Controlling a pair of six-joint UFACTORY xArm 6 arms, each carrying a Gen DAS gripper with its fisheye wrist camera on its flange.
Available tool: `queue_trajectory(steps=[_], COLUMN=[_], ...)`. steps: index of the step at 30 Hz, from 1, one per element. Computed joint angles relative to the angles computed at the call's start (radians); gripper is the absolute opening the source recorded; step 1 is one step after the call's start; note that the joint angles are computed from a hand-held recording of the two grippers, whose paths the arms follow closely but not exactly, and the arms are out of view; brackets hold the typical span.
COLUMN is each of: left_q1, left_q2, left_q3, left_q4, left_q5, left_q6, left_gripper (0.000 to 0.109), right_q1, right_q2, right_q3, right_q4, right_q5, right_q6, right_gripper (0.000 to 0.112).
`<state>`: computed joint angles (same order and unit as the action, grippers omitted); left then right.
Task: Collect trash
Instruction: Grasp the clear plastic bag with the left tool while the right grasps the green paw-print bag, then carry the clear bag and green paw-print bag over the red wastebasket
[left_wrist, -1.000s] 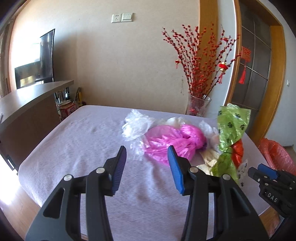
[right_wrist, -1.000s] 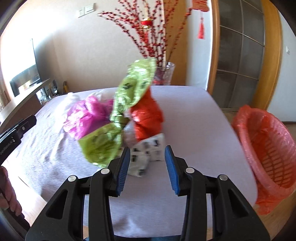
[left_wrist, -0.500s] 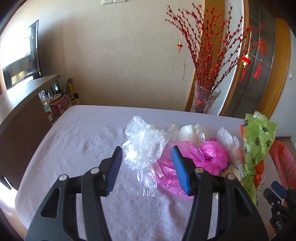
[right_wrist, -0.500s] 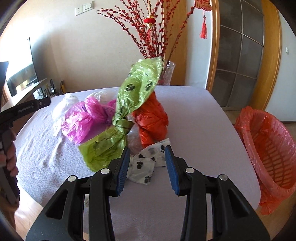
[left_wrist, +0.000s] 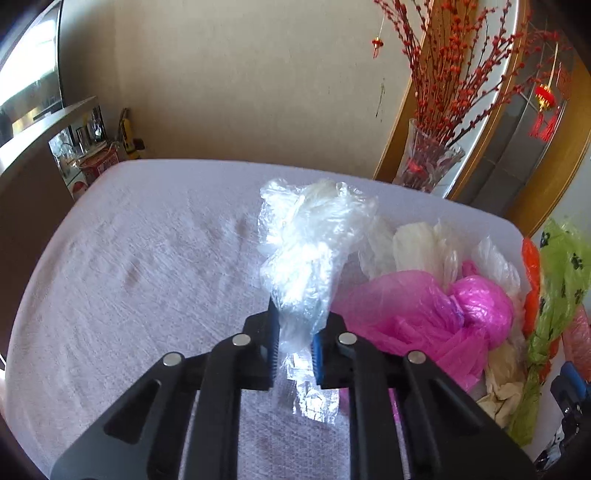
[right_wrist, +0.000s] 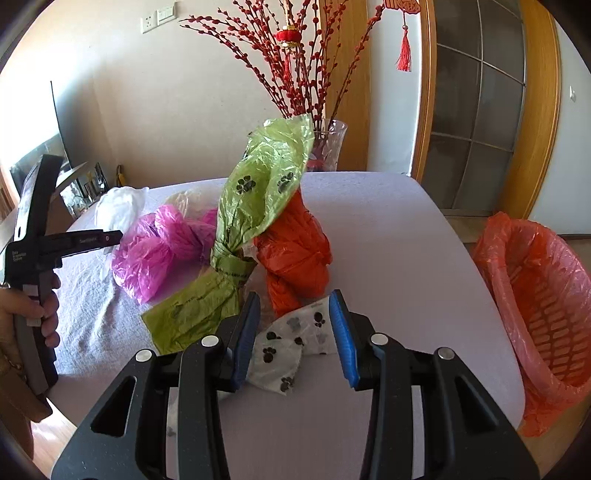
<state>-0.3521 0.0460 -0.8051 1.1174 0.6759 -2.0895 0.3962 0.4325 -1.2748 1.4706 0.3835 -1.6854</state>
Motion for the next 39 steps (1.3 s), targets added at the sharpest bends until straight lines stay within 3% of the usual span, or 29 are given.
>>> queue_trajectory(steps=[5,9,12,15,18,21,27,39], left_q1=[-0.075,-0.110,-0.122,-0.124,-0.125,-0.137,-0.167,-0.235], left_q2=[-0.051,-0.083,-0.097,-0.107,-0.098,-0.103,-0.109,0.003], left_q3=[0.011,0.025,0.031,0.037,0.026,0.026,0.012,-0.164], left_q4=[0.018,0.019,0.017,0.017,0.016,0.015,0.025,0.058], left_q5=[0.143,0.198,0.222,0.224,0.227,0.235,0.259,0.260], left_q6=[-0.029,-0.040,-0.037,-0.037,-0.033,-0.037,-0.030,0.036], left_gripper=[0.014,0.014,0.014,0.014,0.014,0.014,0.014,0.014], right_q1=[0.011,0.032,0.059,0.081,0.103,0.103,0.068,-0.027], right_q2=[0.000,0.003,0.019,0.043,0.070,0.095,0.019,-0.064], right_q3=[-0.013,-0.024,-0.039,-0.059,-0.075,-0.093,-0.034,0.012], right_q4=[-0.022,-0.042,-0.051,-0.092,-0.139,-0.226,-0.055,0.089], right_q5=[0.036,0.053,0.031,0.016,-0.024,-0.020,0.024,0.038], right_q6=[0.036,0.073,0.101,0.145,0.188,0.279,0.107,-0.039], right_gripper=[0.040,0.040,0.055,0.055,0.045,0.018,0.015,0.015])
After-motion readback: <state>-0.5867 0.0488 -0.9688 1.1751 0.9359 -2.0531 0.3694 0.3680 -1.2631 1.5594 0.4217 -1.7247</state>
